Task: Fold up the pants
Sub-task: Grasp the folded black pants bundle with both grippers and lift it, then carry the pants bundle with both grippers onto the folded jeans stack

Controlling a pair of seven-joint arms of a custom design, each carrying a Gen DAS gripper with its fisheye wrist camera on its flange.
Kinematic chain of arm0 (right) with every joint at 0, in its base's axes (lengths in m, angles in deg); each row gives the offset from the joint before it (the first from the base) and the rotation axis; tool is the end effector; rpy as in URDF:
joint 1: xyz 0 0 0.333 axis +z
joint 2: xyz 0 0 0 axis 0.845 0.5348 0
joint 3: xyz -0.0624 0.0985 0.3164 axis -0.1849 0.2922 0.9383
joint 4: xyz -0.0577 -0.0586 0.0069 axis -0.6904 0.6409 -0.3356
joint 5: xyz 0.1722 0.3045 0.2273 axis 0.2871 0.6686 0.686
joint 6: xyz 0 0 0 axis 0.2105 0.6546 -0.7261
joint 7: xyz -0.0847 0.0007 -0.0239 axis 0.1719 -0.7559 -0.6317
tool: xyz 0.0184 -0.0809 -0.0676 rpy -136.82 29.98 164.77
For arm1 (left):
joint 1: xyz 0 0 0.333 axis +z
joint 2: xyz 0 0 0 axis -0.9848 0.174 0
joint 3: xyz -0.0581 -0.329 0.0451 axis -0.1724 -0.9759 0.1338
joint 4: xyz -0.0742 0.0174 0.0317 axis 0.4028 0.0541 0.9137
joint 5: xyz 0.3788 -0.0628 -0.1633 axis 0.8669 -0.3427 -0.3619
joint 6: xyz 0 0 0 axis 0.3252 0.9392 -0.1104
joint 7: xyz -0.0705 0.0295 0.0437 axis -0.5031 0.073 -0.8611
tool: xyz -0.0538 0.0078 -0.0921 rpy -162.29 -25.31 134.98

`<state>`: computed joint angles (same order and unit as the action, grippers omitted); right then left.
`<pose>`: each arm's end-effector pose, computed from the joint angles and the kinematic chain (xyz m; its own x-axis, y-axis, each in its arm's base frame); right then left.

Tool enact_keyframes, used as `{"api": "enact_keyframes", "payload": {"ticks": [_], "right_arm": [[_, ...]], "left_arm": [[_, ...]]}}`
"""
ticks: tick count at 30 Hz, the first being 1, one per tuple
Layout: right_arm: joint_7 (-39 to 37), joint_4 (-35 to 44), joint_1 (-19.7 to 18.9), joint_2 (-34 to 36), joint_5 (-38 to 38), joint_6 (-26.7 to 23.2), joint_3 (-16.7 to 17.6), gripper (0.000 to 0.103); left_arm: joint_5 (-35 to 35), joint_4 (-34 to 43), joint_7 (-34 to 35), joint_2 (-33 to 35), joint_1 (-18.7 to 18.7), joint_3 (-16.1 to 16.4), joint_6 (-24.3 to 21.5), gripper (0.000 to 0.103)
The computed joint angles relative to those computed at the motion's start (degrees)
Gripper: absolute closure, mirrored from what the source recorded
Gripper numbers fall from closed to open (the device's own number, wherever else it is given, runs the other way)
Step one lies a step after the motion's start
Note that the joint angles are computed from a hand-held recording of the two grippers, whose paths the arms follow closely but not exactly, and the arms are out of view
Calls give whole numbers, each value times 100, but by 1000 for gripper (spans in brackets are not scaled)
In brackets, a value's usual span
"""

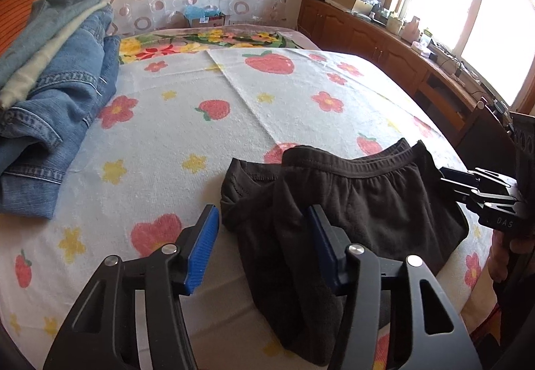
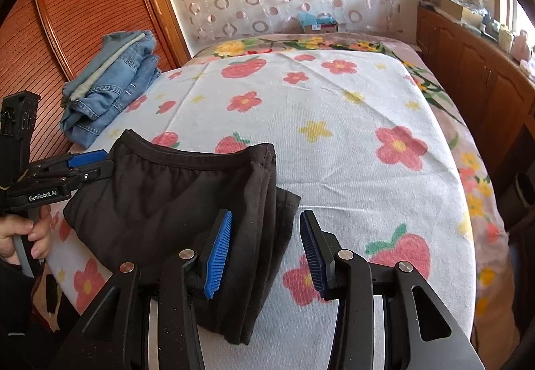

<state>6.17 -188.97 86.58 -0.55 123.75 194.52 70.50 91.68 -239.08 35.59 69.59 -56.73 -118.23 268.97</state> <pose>0.4229 0.1207 0.4159 0.5170 -0.8373 -0.1778 -0.6648 -0.2619 -0.6995 0.3964 -0.2167 0.3404 -0.1011 -0.9840 0.1470 -0.7854 -0.0117 -0.6189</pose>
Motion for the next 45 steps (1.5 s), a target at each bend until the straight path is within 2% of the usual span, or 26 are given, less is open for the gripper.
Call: {"api": "enact_keyframes", "payload": {"ticks": [5,6,7,8,9,10,11,12,14,16,18,19,22,24,26,32,35,45], "right_arm": [[-81,99,9,140,82,-32,28,60],[-115,126,11,166,125,-46,32,60],[-181,151,15,182,185,-90,24,62],[-266,170,15,201,250,-133,25,70],[-397,192,13,219,325,-219,12,84],[-485,215,-22,232,326,-390,11,90],[-567,218,-54,238,393,-382,60,92],[-586,218,-96,238,427,-358,118,93],[-753,216,-134,177,574,-393,143,95],[-1063,199,-128,25,880,-384,136,95],[-1306,195,-147,-132,1112,-432,146,95],[-1414,207,-154,-198,1215,-397,181,96],[-1714,272,-159,-365,1476,-308,258,96],[-1825,344,-174,-428,1549,-319,305,96],[-1986,399,-156,-479,1674,-290,358,96],[-2531,815,-79,-371,2127,-223,557,96],[-2781,1144,-112,-122,2349,-204,710,96],[-3360,2681,-203,1246,2584,-213,1146,96]], "left_arm": [[-69,14,69,213,-54,72,119,50],[-123,14,133,251,-139,153,151,54],[-149,12,197,308,-340,354,185,58],[-168,14,261,339,-550,566,181,62],[-119,19,293,400,-910,935,200,73],[-112,22,331,417,-1100,1104,222,78],[-217,22,425,375,-1109,1073,183,81],[-308,20,488,307,-982,892,170,86],[-474,-49,556,146,-1068,888,270,88],[-560,-151,599,-53,-1522,1274,353,89],[-690,-235,670,-299,-1749,1422,374,89],[-790,-279,687,-483,-1691,1317,390,89],[-889,-372,695,-892,-1742,1328,376,89],[-906,-407,650,-1235,-1561,1145,296,89],[-829,-438,592,-1455,-1571,1219,227,89],[-519,-433,294,-1964,-1045,1023,139,89],[-387,-422,295,-1998,-928,1149,216,89],[-390,-481,866,-1991,-783,2033,476,89]]}}
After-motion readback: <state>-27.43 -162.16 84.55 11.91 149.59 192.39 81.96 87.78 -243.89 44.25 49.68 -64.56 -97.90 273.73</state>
